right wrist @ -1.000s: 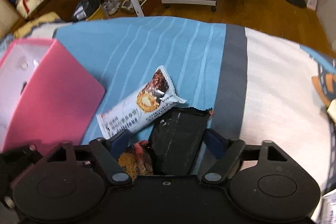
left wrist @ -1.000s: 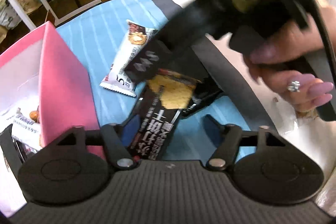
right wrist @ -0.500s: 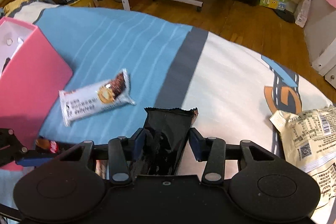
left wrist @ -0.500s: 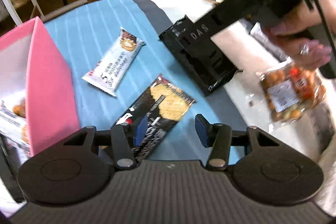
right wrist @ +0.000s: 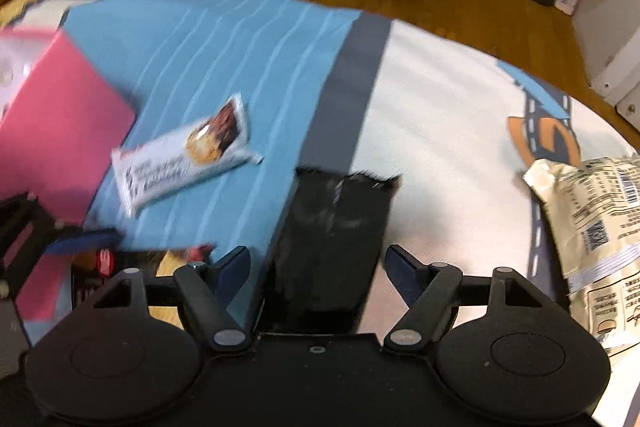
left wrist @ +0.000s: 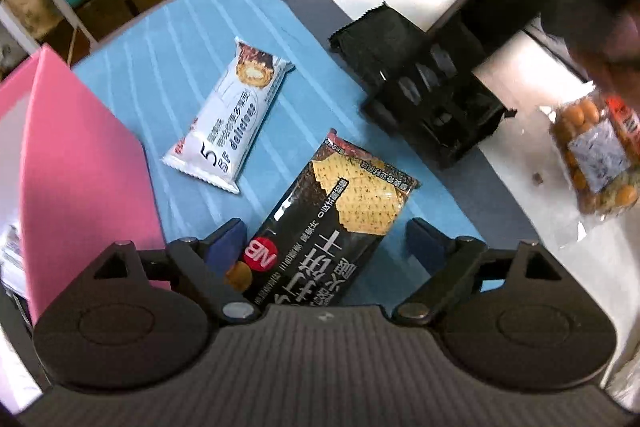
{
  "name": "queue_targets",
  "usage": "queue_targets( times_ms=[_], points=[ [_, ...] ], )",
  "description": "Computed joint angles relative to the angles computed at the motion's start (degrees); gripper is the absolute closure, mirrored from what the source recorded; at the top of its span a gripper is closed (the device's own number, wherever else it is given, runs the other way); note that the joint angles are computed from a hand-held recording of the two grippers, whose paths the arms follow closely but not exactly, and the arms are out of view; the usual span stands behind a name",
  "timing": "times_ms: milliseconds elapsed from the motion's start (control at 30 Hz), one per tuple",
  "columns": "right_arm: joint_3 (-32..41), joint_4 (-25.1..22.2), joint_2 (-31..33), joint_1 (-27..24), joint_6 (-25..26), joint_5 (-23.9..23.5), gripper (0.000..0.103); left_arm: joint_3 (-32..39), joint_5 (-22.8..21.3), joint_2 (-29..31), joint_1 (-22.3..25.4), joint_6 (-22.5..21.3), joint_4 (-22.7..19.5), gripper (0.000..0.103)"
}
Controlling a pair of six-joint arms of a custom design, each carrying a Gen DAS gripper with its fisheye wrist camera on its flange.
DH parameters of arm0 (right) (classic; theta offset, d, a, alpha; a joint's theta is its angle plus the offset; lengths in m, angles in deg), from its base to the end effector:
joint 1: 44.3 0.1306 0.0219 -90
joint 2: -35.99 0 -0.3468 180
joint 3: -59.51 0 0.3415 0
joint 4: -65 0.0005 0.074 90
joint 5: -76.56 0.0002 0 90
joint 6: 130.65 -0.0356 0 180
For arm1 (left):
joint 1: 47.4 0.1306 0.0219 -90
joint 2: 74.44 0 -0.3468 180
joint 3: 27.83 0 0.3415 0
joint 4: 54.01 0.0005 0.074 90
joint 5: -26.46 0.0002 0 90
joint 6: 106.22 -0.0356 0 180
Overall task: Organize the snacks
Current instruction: 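Carry the cracker pack in the left tool and black bar in the right tool to the pink box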
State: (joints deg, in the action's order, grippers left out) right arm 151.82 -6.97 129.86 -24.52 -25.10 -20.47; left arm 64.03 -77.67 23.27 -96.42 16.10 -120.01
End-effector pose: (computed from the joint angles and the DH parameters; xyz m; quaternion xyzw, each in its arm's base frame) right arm 0.3915 0.1449 0.3624 -0.3081 0.9386 0.0659 0.1406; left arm 0.2959 -0.3281 0.3363 0.1231 0.9724 -0.0099 0.1979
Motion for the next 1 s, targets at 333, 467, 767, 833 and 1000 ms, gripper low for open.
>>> queue_targets(
  times_ms=[333, 467, 767, 833, 1000],
  points=[
    [-1.3, -1.5, -2.1, -1.3, 5.0, 1.6, 0.043, 1.4, 8.7, -1.1, 0.8, 7.8, -1.8, 0.039],
    [-0.8, -1.6, -1.5, -1.2, 4.0, 1.8, 0.040, 2.2, 5.7, 0.1, -0.9, 7.8, -2.9, 0.034],
    [-2.5, -1.3, -4.4, -1.0, 5.0, 2.5, 0.044, 2.2, 2.1, 0.2, -4.1, 6.6, -3.9, 0.045],
    [-2.4, -1.5, -4.8, -1.5, 4.2, 1.5, 0.044, 1.6, 2.5, -0.7, -4.3, 7.7, -4.0, 0.046],
    [-2.4, -2.1, -6.1, -2.5, 2.1, 0.1, 0.044, 1.5, 1.4, -1.8, -5.5, 9.6, -4.1, 0.046]
  ],
)
